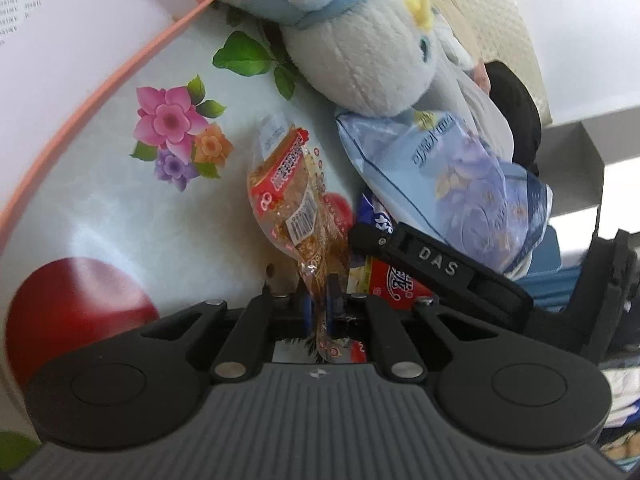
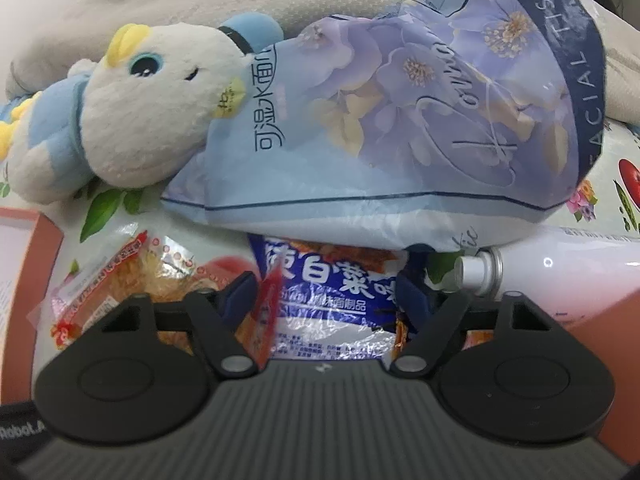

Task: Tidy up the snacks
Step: 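Lift orange bread packet with left tool while right tool grips blue spicy-strip packet, then carry both held packets over the pink box with both tools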

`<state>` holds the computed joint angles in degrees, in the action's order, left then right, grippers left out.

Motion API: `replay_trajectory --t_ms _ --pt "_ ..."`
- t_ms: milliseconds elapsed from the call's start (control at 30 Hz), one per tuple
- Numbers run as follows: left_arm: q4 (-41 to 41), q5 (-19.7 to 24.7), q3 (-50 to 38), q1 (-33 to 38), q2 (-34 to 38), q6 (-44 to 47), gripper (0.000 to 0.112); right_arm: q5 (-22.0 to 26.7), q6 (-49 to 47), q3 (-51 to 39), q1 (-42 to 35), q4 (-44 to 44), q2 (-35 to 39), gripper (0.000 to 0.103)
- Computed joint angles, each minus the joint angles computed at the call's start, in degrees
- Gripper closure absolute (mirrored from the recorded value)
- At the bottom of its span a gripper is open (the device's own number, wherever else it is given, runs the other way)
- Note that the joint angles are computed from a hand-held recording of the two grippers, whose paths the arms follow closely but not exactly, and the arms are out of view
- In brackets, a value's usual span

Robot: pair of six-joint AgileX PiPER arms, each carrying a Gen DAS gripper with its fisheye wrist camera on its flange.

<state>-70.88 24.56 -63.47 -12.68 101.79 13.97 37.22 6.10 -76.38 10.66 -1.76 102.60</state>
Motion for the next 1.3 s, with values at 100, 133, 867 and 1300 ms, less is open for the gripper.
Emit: replay_trajectory --t_ms 100,133,867,1300 --pt "4.1 -0.3 0.9 -0.6 -2.0 -2.1 0.105 -0.7 -0.3 2.9 0.1 0.5 -2.4 0.034" --pt "6.4 -0.4 0.9 -1.0 -2.6 -3.7 0.105 -0.8 -0.2 3.9 0.2 0.5 -3.1 0.038" --pt "39.5 8.9 11.3 -5.1 -26.0 -31.5 0.106 3.8 0.6 24.7 2.7 5.0 -25.9 0.064" --pt "53.5 21.1 12.2 -8.6 -36.9 -39.7 0.106 9.1 4.7 33.9 6.5 3.3 -41.8 0.064"
